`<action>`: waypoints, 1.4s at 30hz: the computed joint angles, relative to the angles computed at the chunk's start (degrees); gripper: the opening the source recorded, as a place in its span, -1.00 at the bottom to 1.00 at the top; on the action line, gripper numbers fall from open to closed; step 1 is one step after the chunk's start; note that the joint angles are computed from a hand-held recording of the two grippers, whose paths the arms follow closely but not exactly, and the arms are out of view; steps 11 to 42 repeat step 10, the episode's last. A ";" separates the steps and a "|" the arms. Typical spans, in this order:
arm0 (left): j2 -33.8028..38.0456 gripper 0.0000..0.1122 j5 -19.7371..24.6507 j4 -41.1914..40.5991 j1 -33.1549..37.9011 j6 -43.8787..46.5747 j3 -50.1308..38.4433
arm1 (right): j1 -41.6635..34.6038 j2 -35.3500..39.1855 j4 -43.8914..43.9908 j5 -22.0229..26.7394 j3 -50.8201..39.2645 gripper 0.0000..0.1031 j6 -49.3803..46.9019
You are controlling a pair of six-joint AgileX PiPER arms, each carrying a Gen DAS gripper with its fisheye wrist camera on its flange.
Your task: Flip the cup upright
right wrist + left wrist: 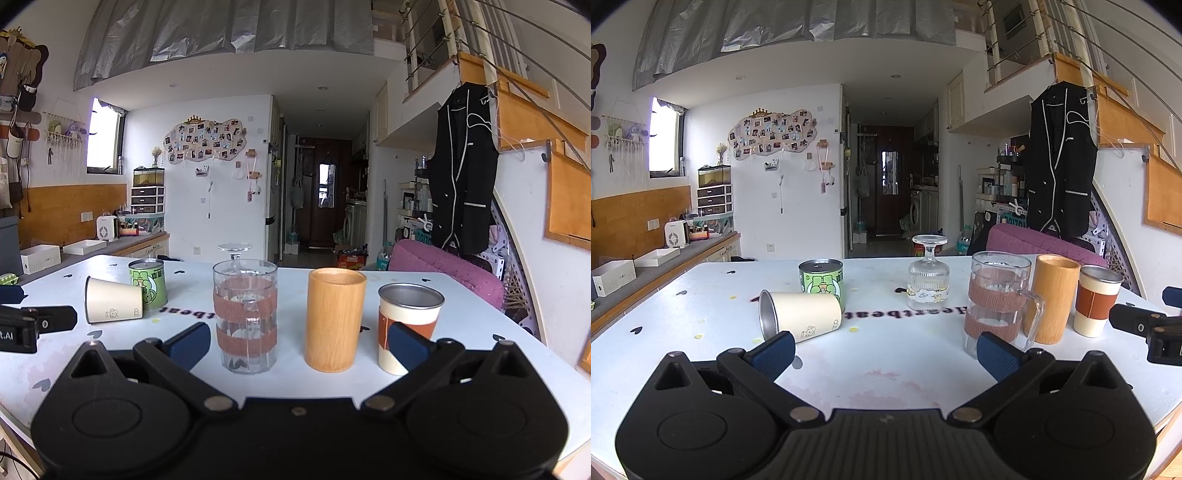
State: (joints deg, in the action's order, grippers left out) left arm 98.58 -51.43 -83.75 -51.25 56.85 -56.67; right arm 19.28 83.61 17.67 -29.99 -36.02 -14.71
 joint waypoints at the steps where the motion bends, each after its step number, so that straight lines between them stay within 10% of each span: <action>1: 0.09 0.84 -0.02 -0.06 -0.02 0.06 -0.14 | 0.05 0.00 0.19 0.01 -0.01 1.00 -0.16; 42: 0.16 0.84 -0.10 -0.17 -0.07 0.16 -0.24 | 0.08 -0.01 0.31 -0.11 0.07 1.00 -0.20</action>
